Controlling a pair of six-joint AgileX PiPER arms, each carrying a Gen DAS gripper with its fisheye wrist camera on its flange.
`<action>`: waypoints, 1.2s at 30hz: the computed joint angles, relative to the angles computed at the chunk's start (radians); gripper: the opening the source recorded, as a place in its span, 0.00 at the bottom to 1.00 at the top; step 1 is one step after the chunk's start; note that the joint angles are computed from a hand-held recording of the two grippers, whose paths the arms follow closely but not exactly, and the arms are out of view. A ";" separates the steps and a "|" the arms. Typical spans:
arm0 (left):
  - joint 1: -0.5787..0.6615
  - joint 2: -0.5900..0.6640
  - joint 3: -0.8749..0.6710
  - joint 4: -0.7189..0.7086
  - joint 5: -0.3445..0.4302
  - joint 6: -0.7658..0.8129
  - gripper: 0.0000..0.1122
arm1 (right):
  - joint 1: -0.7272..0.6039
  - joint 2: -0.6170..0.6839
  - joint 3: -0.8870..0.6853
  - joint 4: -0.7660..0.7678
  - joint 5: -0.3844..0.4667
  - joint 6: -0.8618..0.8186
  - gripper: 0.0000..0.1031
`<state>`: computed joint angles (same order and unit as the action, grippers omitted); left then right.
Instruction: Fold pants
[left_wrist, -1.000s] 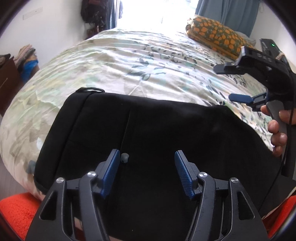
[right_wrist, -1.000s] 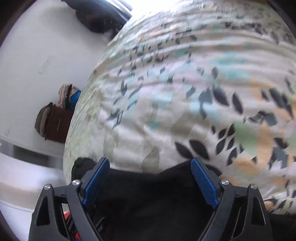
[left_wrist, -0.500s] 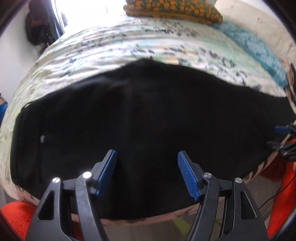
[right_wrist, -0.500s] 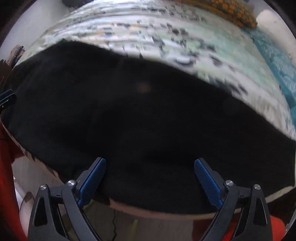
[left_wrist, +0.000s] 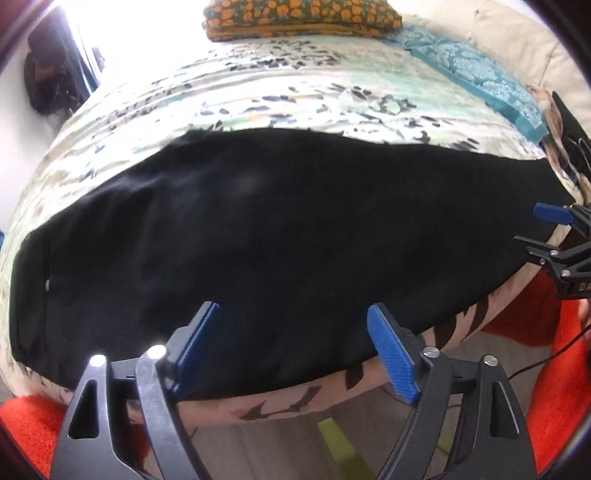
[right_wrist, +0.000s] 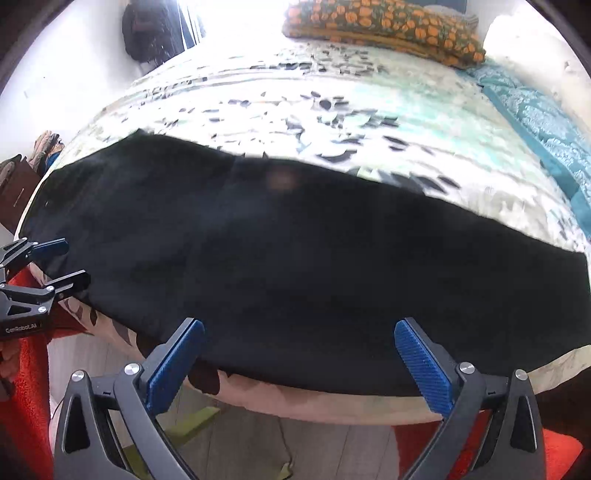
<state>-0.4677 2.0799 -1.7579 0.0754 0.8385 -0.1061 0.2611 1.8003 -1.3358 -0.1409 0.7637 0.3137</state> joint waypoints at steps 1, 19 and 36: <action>-0.010 0.006 -0.012 0.020 -0.001 -0.010 0.84 | -0.010 0.009 -0.006 -0.019 0.004 0.012 1.00; 0.087 0.138 -0.188 0.189 0.058 -0.176 0.84 | -0.940 -0.227 0.205 0.640 -0.293 -0.182 0.99; 0.171 0.180 -0.293 0.181 0.204 -0.236 0.89 | -1.071 0.231 -0.367 0.682 0.268 -0.745 0.97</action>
<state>-0.2971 2.2596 -2.0509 0.2563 1.0428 -0.3418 -0.8103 2.0315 -1.7032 0.5411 1.0320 -0.4313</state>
